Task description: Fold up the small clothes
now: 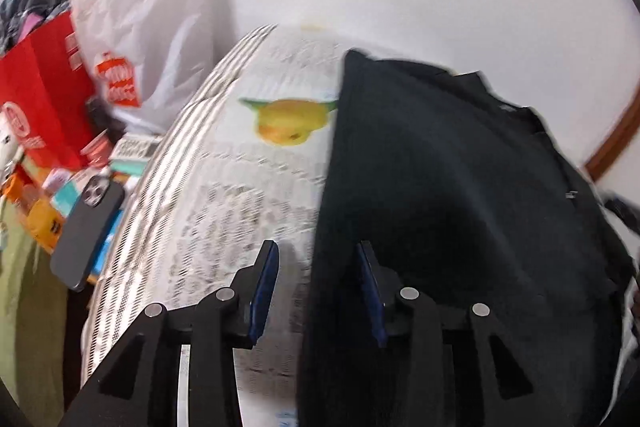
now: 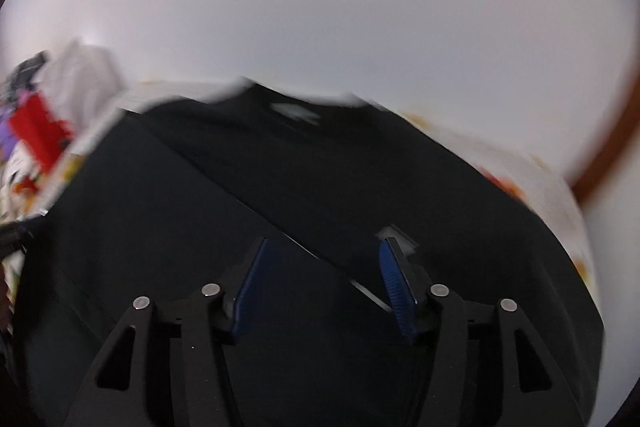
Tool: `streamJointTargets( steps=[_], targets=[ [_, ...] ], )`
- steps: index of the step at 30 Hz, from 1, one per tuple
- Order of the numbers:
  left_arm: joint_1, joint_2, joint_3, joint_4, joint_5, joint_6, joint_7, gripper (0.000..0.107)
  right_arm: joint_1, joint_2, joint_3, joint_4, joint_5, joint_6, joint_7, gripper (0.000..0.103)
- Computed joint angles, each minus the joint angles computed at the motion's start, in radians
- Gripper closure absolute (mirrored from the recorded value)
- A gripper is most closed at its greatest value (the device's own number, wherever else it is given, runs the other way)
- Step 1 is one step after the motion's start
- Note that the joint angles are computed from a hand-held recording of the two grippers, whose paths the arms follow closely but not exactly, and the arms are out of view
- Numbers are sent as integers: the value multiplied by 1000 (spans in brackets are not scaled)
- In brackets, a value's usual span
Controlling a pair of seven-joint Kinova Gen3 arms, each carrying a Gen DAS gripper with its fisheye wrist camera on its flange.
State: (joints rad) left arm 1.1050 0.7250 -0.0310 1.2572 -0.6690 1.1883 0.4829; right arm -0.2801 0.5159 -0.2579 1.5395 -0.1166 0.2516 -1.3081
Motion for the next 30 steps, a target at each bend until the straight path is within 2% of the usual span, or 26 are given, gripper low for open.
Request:
streamJointTargets(
  steps=[2, 5, 7, 8, 11, 13, 14, 15, 16, 17, 18, 20, 24, 26, 30],
  targets=[
    [4, -5, -2, 9, -4, -8, 15, 70, 85, 2, -23, 42, -47, 10, 20, 42],
    [-2, 14, 8, -35, 10, 42, -26, 69, 224, 39, -107, 54, -166, 52, 112, 42],
    [-2, 32, 12, -75, 21, 77, -53, 69, 294, 81, -173, 33, -194, 93, 140, 42],
    [-1, 36, 10, -82, 24, 83, -59, 69, 301, 93, -183, 30, -184, 92, 136, 42],
    [3, 41, 5, -91, 33, 92, -64, 68, 273, 107, -169, 50, -206, 15, 152, 41],
    [4, 35, 1, -82, 36, 86, -58, 68, 246, 117, -153, 35, -187, -2, 150, 40],
    [5, 35, 1, -81, 36, 84, -56, 68, 233, 122, -147, 23, -177, 2, 152, 51],
    [5, 35, 0, -80, 37, 84, -53, 68, 237, 125, -159, 25, -167, -6, 169, 67],
    [6, 36, 0, -82, 38, 85, -52, 68, 248, 119, -187, 45, -159, -19, 191, 73],
    [5, 38, 0, -86, 38, 88, -55, 68, 251, 111, -201, 57, -145, -26, 212, 85],
    [5, 42, 1, -93, 38, 96, -64, 68, 248, 102, -201, 64, -127, -29, 230, 88],
    [4, 46, 1, -101, 38, 105, -77, 68, 222, 67, -172, 76, -96, -39, 229, 89],
    [4, 50, -1, -109, 41, 109, -84, 68, 268, 33, -211, 58, -102, -63, 262, 89],
    [7, 50, -4, -107, 40, 106, -79, 68, 225, 40, -161, 22, -84, -37, 250, 89],
    [10, 39, -7, -83, 35, 85, -60, 68, 89, 106, -1, -102, -48, 116, 175, 84]
  ],
)
